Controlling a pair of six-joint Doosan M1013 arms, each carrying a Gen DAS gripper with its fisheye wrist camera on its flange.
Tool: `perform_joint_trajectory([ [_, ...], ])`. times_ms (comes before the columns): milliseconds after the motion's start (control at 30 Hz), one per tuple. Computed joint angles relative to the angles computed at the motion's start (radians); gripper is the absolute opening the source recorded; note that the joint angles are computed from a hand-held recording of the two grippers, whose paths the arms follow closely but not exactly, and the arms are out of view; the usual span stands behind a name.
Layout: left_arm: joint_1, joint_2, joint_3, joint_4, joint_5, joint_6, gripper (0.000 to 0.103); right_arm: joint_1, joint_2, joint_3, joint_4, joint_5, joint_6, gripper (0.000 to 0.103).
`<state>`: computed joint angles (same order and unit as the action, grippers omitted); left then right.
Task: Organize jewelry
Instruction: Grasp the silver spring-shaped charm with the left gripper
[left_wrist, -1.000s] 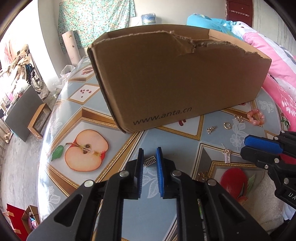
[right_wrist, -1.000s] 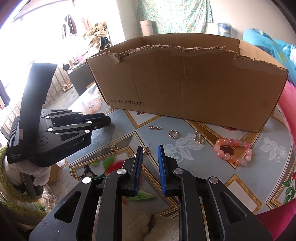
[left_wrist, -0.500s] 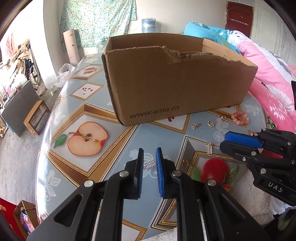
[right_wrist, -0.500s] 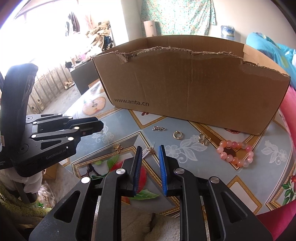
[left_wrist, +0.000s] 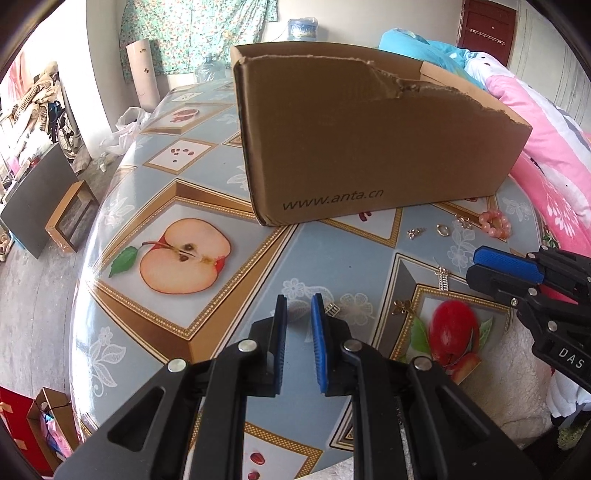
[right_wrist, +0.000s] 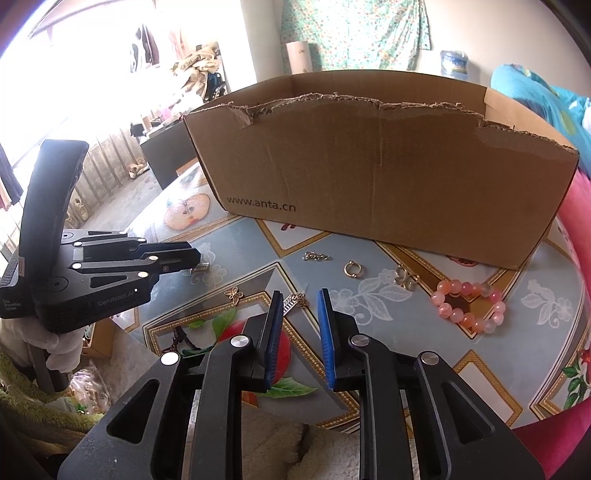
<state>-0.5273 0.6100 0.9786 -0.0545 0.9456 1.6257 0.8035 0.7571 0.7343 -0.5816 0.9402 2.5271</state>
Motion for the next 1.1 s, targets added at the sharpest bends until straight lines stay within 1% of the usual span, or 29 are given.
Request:
perform_joint_trajectory([
  [167, -0.007, -0.009, 0.011, 0.016, -0.001, -0.024, 0.013, -0.001, -0.005, 0.009, 0.0, -0.011, 0.002, 0.02],
  [267, -0.001, -0.02, 0.022, -0.022, -0.025, -0.006, 0.013, -0.002, -0.012, 0.02, -0.001, -0.018, 0.004, 0.02],
  [367, 0.0, -0.017, 0.014, -0.027, -0.013, 0.02, 0.013, -0.002, -0.014, 0.025, 0.0, -0.019, 0.008, 0.02],
  [467, -0.001, -0.004, 0.0, -0.009, 0.019, 0.015, 0.013, -0.002, -0.014, 0.026, -0.002, -0.019, 0.012, 0.02],
  [700, 0.004, -0.013, 0.014, -0.063, 0.022, 0.022, 0.013, -0.003, -0.012, 0.022, 0.001, -0.017, 0.011, 0.02],
  [767, 0.005, -0.019, 0.022, -0.071, 0.014, 0.016, 0.013, -0.002, -0.011, 0.021, 0.002, -0.017, 0.006, 0.02],
  [867, 0.007, -0.028, 0.035, -0.094, -0.004, 0.043, 0.013, -0.001, -0.011, 0.02, 0.003, -0.016, 0.002, 0.021],
  [1000, 0.004, -0.019, 0.022, -0.096, 0.015, 0.099, 0.019, -0.002, -0.01, 0.019, 0.003, -0.016, 0.001, 0.022],
  [1100, 0.003, -0.011, 0.009, -0.089, 0.027, 0.128, 0.02, -0.001, -0.013, 0.022, -0.004, -0.015, 0.006, 0.022],
])
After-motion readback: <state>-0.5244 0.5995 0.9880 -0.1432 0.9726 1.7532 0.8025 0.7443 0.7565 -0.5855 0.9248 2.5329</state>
